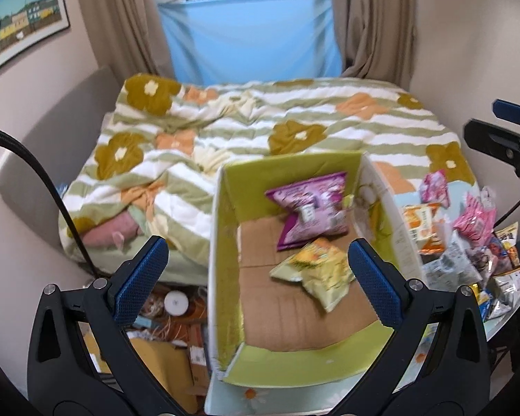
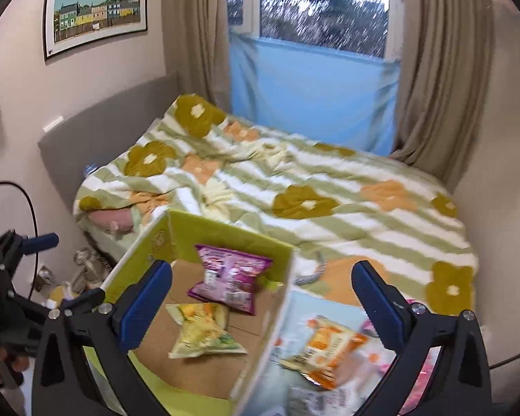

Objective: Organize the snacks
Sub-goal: 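Grasp the white-blue barcode bag with the left gripper while the right grasps the white printed bag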

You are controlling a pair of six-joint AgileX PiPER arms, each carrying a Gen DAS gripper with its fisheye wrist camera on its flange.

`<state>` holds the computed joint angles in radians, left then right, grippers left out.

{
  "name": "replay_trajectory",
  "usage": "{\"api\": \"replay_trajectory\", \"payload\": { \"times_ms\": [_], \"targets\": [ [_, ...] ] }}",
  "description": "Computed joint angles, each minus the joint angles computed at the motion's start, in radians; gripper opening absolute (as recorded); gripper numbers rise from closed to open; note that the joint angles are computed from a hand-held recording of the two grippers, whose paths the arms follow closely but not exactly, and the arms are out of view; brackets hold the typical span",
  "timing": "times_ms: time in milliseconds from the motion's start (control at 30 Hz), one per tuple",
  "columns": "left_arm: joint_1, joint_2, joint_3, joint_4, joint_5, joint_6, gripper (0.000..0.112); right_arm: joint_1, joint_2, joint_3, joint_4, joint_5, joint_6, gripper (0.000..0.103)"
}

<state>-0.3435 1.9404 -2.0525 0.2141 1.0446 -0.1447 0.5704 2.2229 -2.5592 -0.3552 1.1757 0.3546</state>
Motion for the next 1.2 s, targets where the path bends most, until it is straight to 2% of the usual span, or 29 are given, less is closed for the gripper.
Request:
{"api": "replay_trajectory", "payload": {
  "times_ms": [100,200,333,433,500,667,767,900,1067,1200],
  "targets": [
    [-0.046,-0.025,0.008,0.012,-0.013,-0.036,0.103,0.010,-0.194,0.300,-0.076,-0.093,0.112,0.103],
    [-0.090,-0.036,0.007,0.038,-0.007,-0.082,0.102,-0.004,-0.373,0.587,-0.132,-0.226,0.213,0.103],
    [-0.201,-0.049,0.027,0.165,0.006,-0.213,0.103,-0.040,-0.582,0.871,-0.187,-0.338,0.315,0.103],
    [-0.309,-0.053,0.041,0.273,0.021,-0.327,0.103,-0.077,-0.730,1.038,-0.232,-0.369,0.358,0.103],
    [-0.359,-0.057,0.054,0.284,0.007,-0.365,0.103,-0.107,-0.824,1.134,-0.245,-0.365,0.357,0.103],
    [-0.465,-0.017,0.031,0.259,0.019,-0.403,0.103,-0.222,-1.004,1.318,-0.181,-0.365,0.262,0.103],
    [-0.532,0.023,0.008,0.248,0.045,-0.430,0.103,-0.323,-1.087,1.414,-0.088,-0.384,0.156,0.103],
    [-0.603,0.072,0.012,0.214,0.048,-0.485,0.102,-0.500,-1.185,1.570,0.109,-0.436,-0.057,0.103],
    [-0.658,0.140,0.022,0.193,0.063,-0.531,0.102,-0.740,-1.246,1.755,0.433,-0.489,-0.384,0.103],
    [-0.684,0.129,0.121,0.230,0.053,-0.612,0.102,-0.812,-1.254,1.880,0.552,-0.512,-0.498,0.103]
  ]
}}
